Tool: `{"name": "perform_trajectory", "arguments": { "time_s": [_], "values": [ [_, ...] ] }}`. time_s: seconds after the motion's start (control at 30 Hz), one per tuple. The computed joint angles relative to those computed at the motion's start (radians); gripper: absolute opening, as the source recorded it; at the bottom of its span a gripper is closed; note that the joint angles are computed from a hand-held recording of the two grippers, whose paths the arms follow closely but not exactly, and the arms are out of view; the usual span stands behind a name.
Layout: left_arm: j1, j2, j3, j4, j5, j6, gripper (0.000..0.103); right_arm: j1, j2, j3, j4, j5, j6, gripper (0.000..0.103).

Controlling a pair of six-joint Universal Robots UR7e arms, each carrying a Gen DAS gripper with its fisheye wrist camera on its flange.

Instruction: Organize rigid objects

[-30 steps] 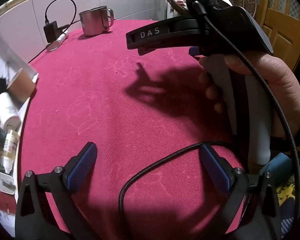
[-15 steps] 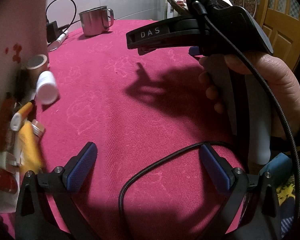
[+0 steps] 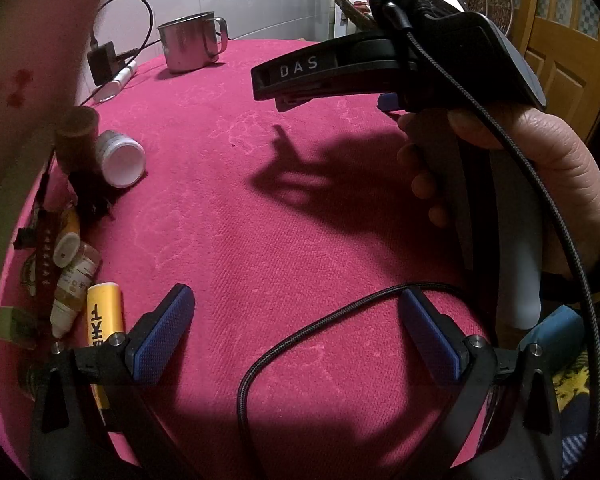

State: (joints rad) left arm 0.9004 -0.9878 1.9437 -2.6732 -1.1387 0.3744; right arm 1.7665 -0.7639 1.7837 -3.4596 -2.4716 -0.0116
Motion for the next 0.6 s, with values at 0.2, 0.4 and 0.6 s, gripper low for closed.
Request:
{"name": "perform_trajectory", "arguments": {
  "time_s": [0.2, 0.4, 0.6],
  "values": [
    [0.001, 0.002, 0.013, -0.056, 0.0, 0.03, 0.103, 0.0, 0.001, -0.001, -0.001, -0.001, 0.0, 0.103],
    [0.001, 0.001, 0.005, -0.027, 0.001, 0.015, 0.103, 0.0, 0.001, -0.001, 0.002, -0.003, 0.0, 0.103],
    [0.0, 0.0, 0.001, -0.01, 0.0, 0.006, 0.103, 0.0, -0.001, 0.003, -0.004, 0.002, 0.0, 0.103]
  ]
}}
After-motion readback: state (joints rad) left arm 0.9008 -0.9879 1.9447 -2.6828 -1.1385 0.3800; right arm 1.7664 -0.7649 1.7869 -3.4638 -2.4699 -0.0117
